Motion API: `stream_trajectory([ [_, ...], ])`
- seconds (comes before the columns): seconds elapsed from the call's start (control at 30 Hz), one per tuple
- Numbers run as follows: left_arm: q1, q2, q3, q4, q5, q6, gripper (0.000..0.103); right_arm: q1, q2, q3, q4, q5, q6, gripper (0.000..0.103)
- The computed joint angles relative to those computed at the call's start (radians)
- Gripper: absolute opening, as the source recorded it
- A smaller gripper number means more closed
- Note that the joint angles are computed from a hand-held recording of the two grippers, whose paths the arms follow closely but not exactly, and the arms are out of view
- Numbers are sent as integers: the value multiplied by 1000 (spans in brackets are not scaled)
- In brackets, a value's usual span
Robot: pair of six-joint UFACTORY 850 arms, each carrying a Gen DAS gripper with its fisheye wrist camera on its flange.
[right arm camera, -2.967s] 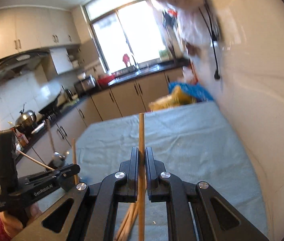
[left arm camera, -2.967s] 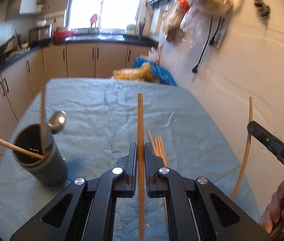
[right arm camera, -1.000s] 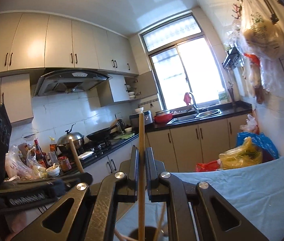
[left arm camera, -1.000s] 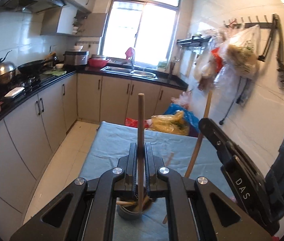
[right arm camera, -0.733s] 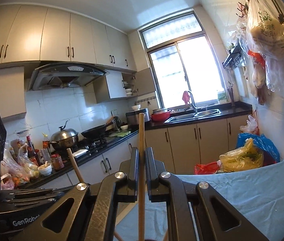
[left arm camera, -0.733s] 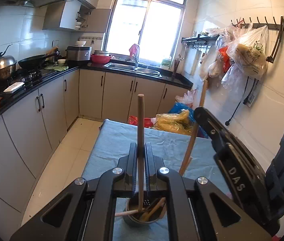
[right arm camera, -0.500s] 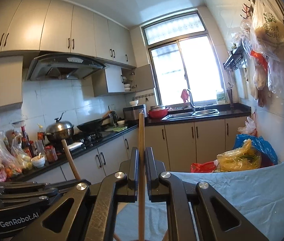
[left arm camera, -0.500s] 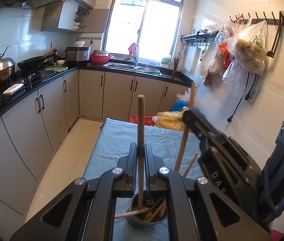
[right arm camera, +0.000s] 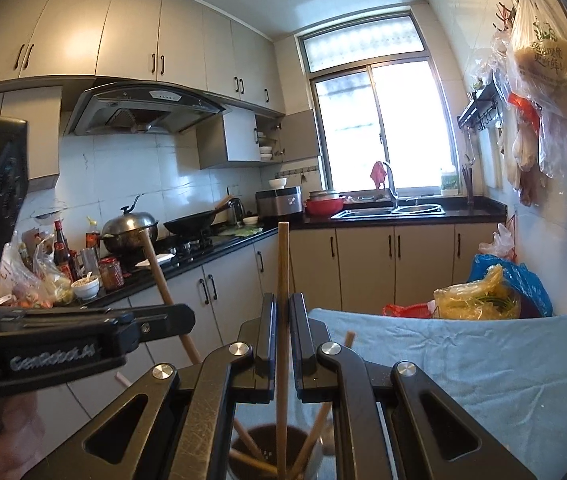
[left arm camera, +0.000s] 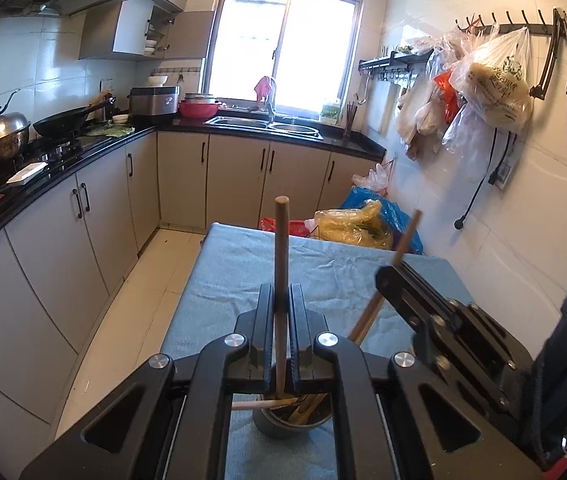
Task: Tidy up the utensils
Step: 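Lower both chopsticks into the cup and open both tools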
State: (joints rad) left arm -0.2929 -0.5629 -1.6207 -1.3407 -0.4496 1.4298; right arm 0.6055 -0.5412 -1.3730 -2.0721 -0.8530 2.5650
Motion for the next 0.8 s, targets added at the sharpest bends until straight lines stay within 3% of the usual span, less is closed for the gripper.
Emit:
stream_trajectory([
  [0.27, -10, -10, -2, 80, 22, -82, 6, 20, 28, 56, 30, 24, -9, 7],
  [0.53, -19, -24, -7, 143, 46, -152, 7, 12, 36, 76, 73, 106, -8, 7],
  [0.67, -22, -23, -6, 148, 59, -162, 22, 7, 42, 78, 105, 130, -24, 7],
  [0.73, -22, -20, -3, 137, 61, -154, 22, 7, 47, 82, 113, 128, -26, 8],
  [0.8, -21, -17, 0, 134, 63, -153, 25, 9, 57, 92, 112, 119, -20, 17],
])
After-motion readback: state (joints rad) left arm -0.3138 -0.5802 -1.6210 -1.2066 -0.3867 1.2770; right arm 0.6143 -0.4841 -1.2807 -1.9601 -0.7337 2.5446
